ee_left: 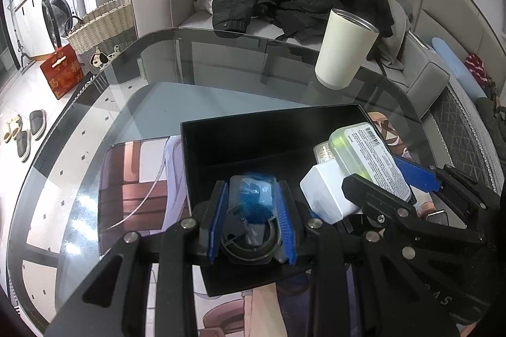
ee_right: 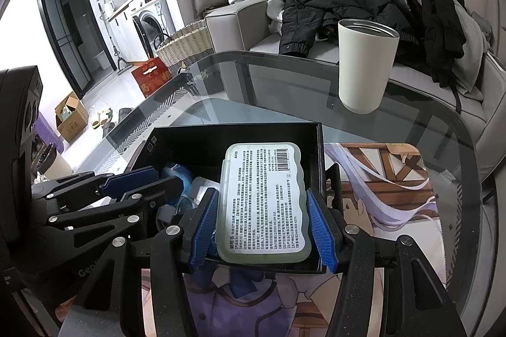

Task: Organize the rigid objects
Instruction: 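Lower the blue bottle and clear box into the black box and open both tools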

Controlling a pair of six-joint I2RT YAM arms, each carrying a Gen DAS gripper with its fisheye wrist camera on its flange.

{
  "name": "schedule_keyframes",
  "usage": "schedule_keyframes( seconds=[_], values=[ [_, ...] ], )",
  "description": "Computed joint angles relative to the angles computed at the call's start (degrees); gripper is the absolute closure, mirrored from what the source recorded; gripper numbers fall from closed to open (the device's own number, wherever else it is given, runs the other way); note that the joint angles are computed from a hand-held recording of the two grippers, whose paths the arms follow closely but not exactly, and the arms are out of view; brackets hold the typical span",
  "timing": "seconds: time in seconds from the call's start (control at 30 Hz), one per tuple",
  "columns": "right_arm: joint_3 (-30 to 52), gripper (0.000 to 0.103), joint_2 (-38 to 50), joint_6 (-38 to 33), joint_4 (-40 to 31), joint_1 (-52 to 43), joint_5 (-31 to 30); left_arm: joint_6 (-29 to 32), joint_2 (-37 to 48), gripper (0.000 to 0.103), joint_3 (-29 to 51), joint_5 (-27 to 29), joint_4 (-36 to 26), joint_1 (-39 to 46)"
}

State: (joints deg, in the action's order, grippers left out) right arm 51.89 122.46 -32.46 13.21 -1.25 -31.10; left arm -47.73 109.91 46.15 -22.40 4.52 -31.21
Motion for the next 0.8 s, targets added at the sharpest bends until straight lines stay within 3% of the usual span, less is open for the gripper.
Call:
schedule_keyframes(
  seconds=[0.23, 0.33, 0.8],
  values=[
    [-1.2, 0.047, -0.8, 0.6, 1.2, -0.1, -0.6, -1.0, -0.8, 0.067, -0.6, -0.1, 0.7, -0.3],
    [-1.7, 0.056, -1.1, -0.2, 1.4, -0.1, -1.0, -1.9, -1.2, 0.058, -0.5, -2.5, -0.2, -1.0],
    [-2.3, 0.058, -2.0, -1.1, 0.9, -0.5, -1.3, -2.2, -1.1, 0.057, -1.1, -2.5, 0.6, -1.2]
  ],
)
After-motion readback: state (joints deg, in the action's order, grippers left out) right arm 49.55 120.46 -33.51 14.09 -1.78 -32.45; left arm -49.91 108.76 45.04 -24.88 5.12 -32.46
